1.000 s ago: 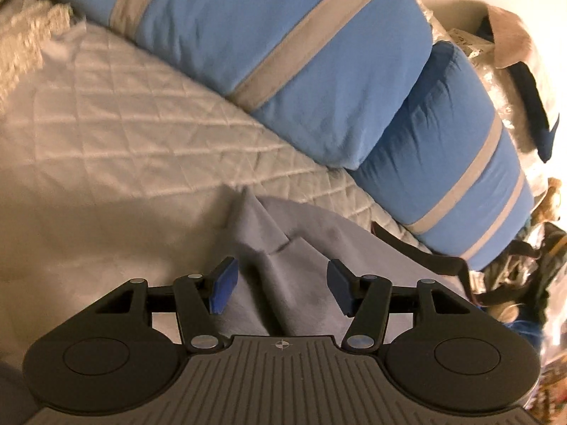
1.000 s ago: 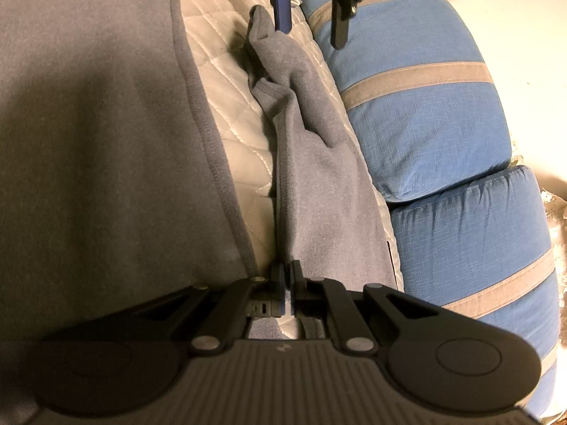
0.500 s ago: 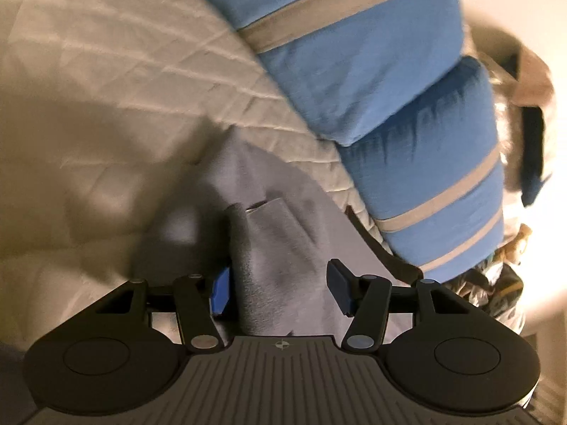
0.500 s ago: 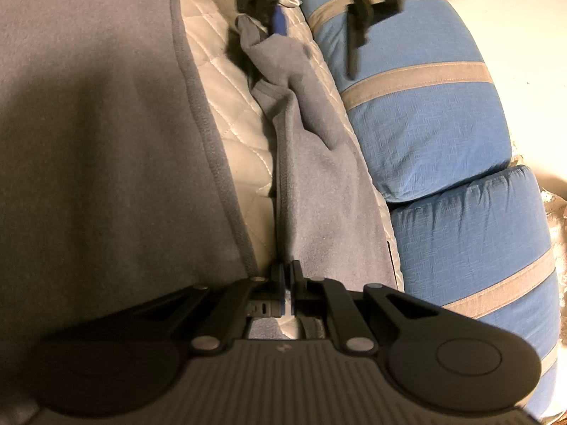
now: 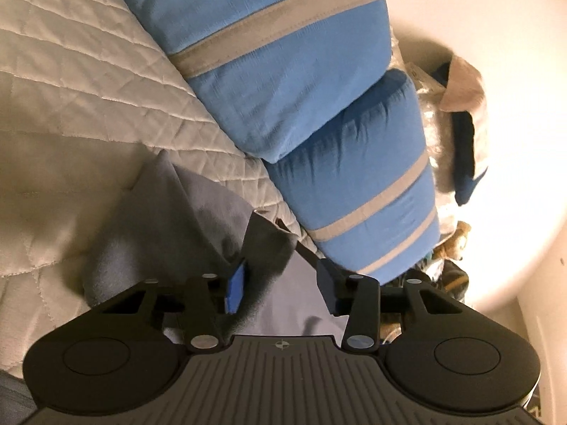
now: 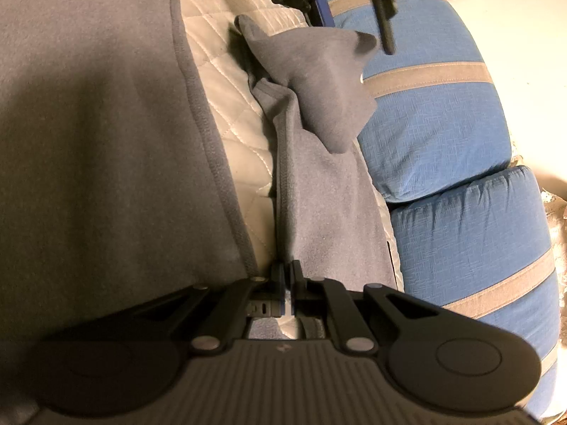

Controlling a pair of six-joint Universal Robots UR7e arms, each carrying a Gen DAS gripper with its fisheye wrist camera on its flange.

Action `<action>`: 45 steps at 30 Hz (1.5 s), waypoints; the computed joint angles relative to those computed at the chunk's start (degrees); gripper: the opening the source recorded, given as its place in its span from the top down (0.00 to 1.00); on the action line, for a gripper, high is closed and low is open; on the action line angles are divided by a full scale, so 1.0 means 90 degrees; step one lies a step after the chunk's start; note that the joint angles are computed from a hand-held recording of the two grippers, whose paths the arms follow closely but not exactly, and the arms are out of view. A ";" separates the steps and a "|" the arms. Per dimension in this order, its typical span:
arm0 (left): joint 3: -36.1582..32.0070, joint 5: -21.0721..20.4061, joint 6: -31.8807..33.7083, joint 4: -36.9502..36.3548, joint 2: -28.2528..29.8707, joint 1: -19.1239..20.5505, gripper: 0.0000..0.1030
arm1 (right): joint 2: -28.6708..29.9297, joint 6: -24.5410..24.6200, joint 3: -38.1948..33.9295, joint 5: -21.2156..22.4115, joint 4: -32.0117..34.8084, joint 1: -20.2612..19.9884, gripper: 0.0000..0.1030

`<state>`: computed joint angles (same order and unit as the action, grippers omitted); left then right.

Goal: Fold clothes
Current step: 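Move the open left gripper across the sweatpants toward the right gripper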

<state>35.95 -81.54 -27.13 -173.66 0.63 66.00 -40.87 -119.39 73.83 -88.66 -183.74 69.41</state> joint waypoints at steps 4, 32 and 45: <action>0.0073 -0.0010 0.0074 0.0082 -0.0052 0.0024 0.80 | 0.0004 -0.0004 -0.0006 0.0006 0.0000 -0.0004 0.95; 0.1688 0.5735 -0.2450 0.1467 -0.1340 -0.0354 0.58 | 0.0016 -0.0014 0.0030 -0.0004 -0.0098 0.0006 0.95; 0.2651 0.3924 -0.3720 -0.0556 -0.1626 -0.0066 0.58 | 0.0035 -0.0022 0.0020 -0.0003 -0.0140 0.0006 0.95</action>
